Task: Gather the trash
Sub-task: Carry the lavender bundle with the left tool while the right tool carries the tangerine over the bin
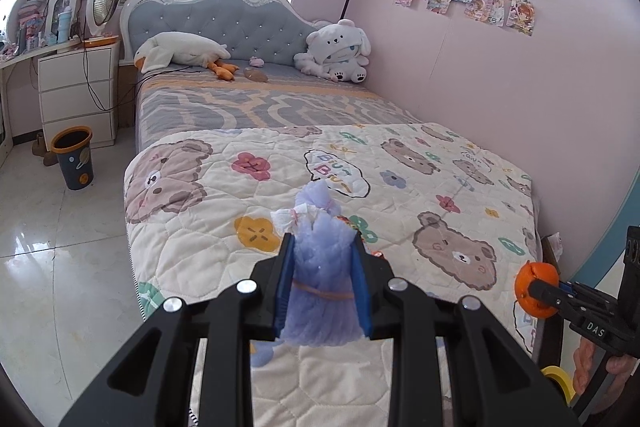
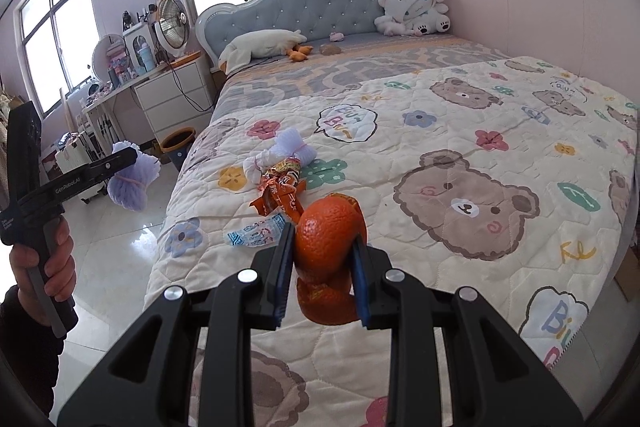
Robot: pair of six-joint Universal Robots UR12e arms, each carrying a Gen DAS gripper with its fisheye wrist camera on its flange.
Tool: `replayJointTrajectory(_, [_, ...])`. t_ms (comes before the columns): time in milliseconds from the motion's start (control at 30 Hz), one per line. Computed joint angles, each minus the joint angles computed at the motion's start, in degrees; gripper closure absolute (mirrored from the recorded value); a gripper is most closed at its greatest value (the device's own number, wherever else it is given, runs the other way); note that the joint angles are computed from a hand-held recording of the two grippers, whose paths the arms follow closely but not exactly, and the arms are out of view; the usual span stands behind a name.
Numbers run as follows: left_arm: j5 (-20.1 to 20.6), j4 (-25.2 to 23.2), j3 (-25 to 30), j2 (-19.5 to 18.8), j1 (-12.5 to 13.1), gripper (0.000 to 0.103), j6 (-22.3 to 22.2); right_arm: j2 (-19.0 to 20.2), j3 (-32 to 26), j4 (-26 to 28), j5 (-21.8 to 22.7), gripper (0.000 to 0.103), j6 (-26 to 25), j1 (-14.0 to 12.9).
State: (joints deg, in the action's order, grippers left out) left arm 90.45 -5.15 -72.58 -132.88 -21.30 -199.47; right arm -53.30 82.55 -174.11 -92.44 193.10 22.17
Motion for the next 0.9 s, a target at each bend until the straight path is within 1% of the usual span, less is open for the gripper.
replayJointTrajectory(333, [-0.85,2.37,-2.19,1.92,-1.80,0.078,1.45,-3.93,5.25,-4.93,-1.51,0.078,-0.33,0.17])
replayJointTrajectory(600, [-1.56,3.12,-2.92,2.84,-3.64,0.078,2.90,-6.84,9.23,-8.25,-2.57,0.078,-0.69,0.32])
replayJointTrajectory(733, [-1.11,3.32,-2.95,3.04,-4.63,0.078,4.01,-8.20,11.17,-9.60,-3.35,0.078,-0.63,0.33])
replayJointTrajectory(900, [-2.00,3.49,-3.07,3.25,-5.68,0.078,4.75,-9.89,13.72,-11.06,-4.53,0.078,-0.05,0.22])
